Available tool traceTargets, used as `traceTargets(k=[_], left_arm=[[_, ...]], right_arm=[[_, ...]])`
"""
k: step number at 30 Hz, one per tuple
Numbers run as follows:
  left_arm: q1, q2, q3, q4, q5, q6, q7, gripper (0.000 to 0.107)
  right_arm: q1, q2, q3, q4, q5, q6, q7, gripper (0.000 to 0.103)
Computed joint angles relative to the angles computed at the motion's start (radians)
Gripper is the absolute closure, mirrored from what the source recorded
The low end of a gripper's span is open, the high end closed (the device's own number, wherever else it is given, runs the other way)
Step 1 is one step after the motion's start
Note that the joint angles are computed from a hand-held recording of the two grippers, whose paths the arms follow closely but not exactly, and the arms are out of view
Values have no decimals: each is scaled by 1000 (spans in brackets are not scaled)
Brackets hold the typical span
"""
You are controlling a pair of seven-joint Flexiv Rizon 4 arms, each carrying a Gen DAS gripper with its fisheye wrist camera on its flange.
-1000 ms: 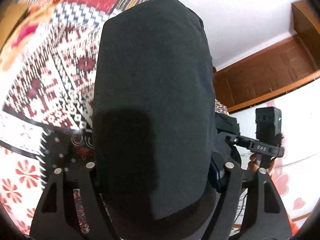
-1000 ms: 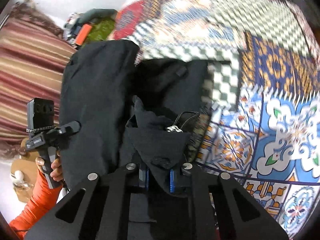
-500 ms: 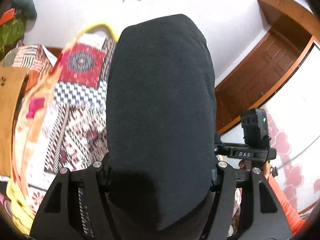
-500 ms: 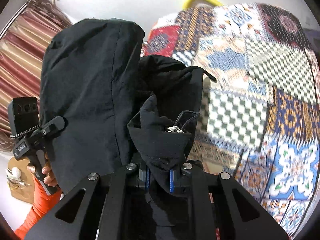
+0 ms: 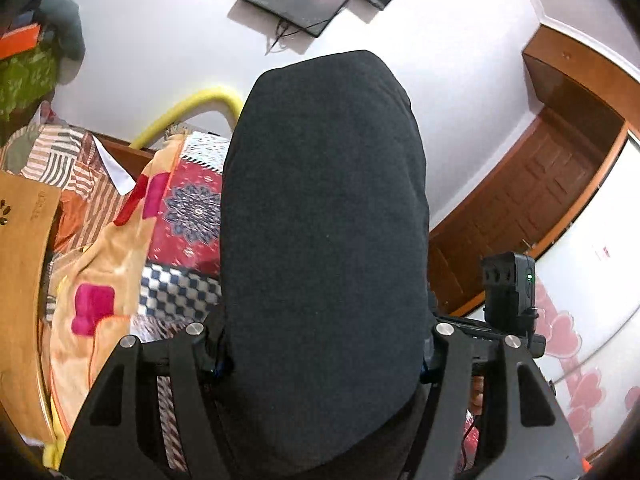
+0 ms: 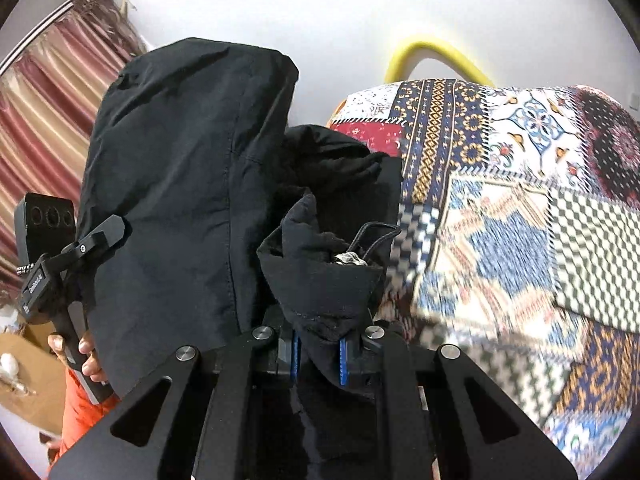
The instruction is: Fold large clothes
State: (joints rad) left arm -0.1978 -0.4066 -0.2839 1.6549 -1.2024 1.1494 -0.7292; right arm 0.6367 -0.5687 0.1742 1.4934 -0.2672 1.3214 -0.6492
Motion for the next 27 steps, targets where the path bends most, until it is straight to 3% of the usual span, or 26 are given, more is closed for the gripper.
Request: traceTargets(k=[4,11,14,17,20,23,27], left_arm=[[62,-148,-13,-111,14,-77,-11,43],[145,-389,22,-259,220,-224,-272,42],[226,-417,-70,-214,136,-206,-216,41],[218,-412,-58,-203,161,-178,-212,35],[184,-378,-8,-195,267,-162,-262,32],[149,-361,50,-206,399,-149,-349,29],[103,-279,124,-148,559,-97,-468,29]], right_arm=[[-9,-139,3,-165,3,-72,-35,91],[13,-340,-23,-383,42,-204,-39,91],[10,-381,-27,-416,69,-194,-14,90],[8,-372,-27,-396,81,-164,-17,87],[42,-310,-75,-350,29,-236,-9,80],[115,-229,-167,-297,-98,-384,46,73],[176,-148,-234,-211,-300,-423,104,70]])
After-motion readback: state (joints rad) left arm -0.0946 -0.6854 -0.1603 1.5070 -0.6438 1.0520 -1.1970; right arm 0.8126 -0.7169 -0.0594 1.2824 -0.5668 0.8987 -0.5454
